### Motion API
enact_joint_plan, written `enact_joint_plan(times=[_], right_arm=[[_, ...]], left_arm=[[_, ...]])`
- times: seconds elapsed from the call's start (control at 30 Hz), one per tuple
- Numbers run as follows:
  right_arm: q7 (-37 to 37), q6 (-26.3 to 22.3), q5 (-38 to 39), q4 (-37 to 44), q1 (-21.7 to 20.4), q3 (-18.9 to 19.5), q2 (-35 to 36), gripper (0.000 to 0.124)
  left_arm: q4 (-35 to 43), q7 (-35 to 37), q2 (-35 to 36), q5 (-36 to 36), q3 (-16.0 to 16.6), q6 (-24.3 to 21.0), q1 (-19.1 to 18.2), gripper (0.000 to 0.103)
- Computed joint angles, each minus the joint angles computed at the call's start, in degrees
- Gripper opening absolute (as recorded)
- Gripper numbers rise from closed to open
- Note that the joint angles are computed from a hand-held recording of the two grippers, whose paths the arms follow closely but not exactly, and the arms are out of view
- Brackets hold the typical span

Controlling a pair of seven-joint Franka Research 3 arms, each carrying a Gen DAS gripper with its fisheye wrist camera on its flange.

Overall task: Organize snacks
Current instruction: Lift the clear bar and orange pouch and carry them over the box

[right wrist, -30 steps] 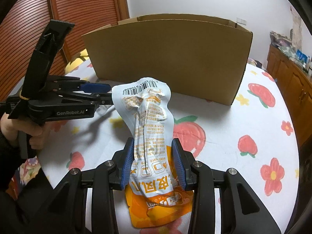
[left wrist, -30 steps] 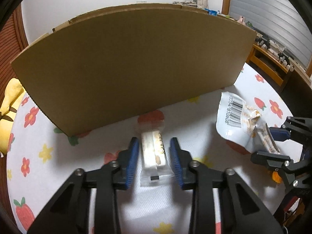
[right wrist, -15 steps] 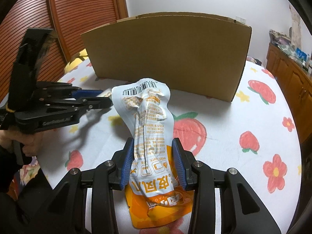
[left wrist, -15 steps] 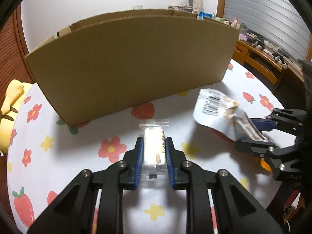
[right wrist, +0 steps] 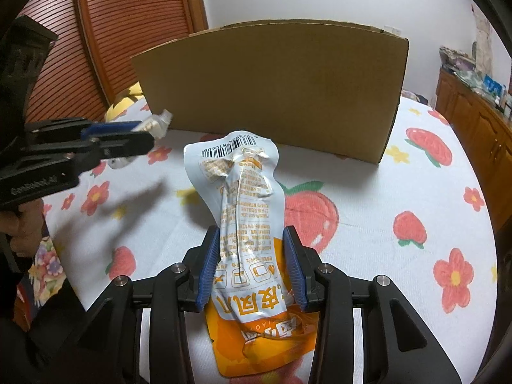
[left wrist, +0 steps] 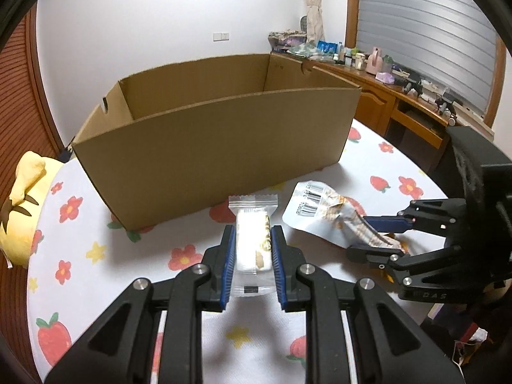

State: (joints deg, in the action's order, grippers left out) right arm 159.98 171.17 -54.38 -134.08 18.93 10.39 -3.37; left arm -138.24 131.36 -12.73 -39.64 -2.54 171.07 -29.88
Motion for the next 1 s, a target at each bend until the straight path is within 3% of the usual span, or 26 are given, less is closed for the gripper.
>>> enact_joint_plan(times=[0.6, 0.87, 1.0], right_arm=[[-0.2, -0.5, -2.0, 0.8, -4.7, 3.8, -6.3, 0.040], [-6.5, -0.7, -0.8, 7.8, -6.5, 4.0, -4.9, 0.040], [-12.5, -1.1, 2.3, 12.1, -5.4, 2.2, -1.9, 0.040]], left_arm=[[2.8, 1.7, -2.0, -0.5, 3.4, 2.2, -3.3, 0.020], [10.5, 1.6, 2.9, 0.3, 1.8, 0.8, 0.7, 0.020], [15.1, -1.2, 7.0, 3.6, -1.5, -0.4, 5.2, 0.020]])
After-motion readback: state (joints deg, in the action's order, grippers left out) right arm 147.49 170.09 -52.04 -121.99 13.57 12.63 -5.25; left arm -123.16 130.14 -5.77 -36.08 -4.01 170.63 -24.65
